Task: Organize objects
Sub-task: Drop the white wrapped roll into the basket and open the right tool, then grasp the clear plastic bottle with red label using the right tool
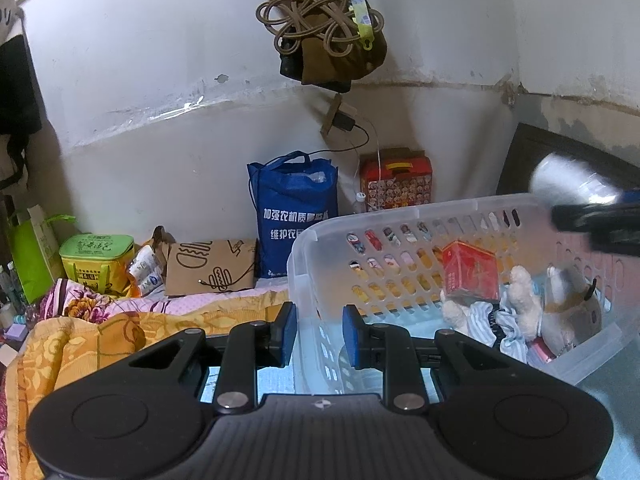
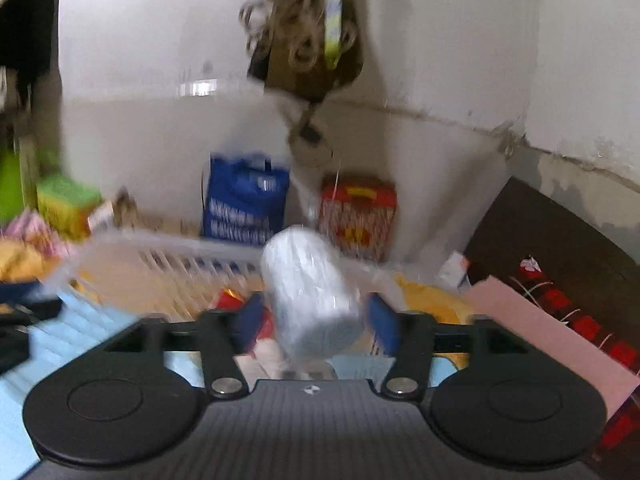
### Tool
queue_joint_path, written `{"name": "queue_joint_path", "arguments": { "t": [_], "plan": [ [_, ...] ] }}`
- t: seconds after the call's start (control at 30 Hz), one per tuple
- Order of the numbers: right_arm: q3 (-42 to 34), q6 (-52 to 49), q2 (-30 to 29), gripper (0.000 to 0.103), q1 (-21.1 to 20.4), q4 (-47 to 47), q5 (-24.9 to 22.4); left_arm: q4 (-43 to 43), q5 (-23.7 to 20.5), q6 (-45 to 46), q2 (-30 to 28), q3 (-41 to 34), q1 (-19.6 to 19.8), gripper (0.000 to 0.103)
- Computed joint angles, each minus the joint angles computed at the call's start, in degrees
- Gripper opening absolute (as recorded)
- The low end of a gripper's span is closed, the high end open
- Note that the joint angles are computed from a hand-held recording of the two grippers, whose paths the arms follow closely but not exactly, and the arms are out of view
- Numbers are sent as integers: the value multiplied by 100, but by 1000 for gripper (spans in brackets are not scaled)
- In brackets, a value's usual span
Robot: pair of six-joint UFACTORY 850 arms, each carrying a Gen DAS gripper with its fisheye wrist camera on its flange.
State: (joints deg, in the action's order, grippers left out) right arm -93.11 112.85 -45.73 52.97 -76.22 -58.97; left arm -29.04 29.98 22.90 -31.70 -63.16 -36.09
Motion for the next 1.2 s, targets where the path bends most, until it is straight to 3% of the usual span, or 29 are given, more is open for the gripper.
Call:
{"name": "queue_joint_path", "arguments": {
  "t": [0.03, 0.1, 0.17, 0.3, 0.37, 0.53, 0.63, 0.77, 0.87, 0.93, 1.2],
  "plan": [
    [-83, -75, -84, 103, 19, 110, -101, -40, 19, 90, -3, 2, -10, 28],
    [-92, 133, -218, 103, 137, 19, -815, 0, 36, 72, 6, 19, -8, 28],
    [77, 538, -222, 103, 295, -124, -1183, 58, 38, 3, 4, 16, 3, 29],
    [910, 1752, 77, 103, 694, -499, -1062, -25, 108, 145, -11, 26, -30, 31],
    [1343, 2778, 168, 103, 992, -943, -1395, 35, 154, 88, -3, 48, -30, 31],
    [1777, 3862, 254, 103, 1414, -1228, -1188, -165, 220, 241, -42, 14, -71, 31],
    [1777, 3849, 151, 103, 1483, -1478, -581, -118, 213, 206, -34, 24, -60, 31],
    [1519, 4087, -179, 102, 1593, -1724, -248, -124, 230, 209, -17, 53, -66, 32],
    [1114, 3666, -444, 93, 1612, -1667, -150, -265, 236, 368, -15, 48, -98, 32],
    [978, 3300, -510, 79, 1589, -1482, -23, -277, 237, 378, -12, 51, -103, 33],
    [651, 3112, -773, 68, 1528, -1291, 395, -296, 302, 418, -39, 51, -126, 36]
  ]
}}
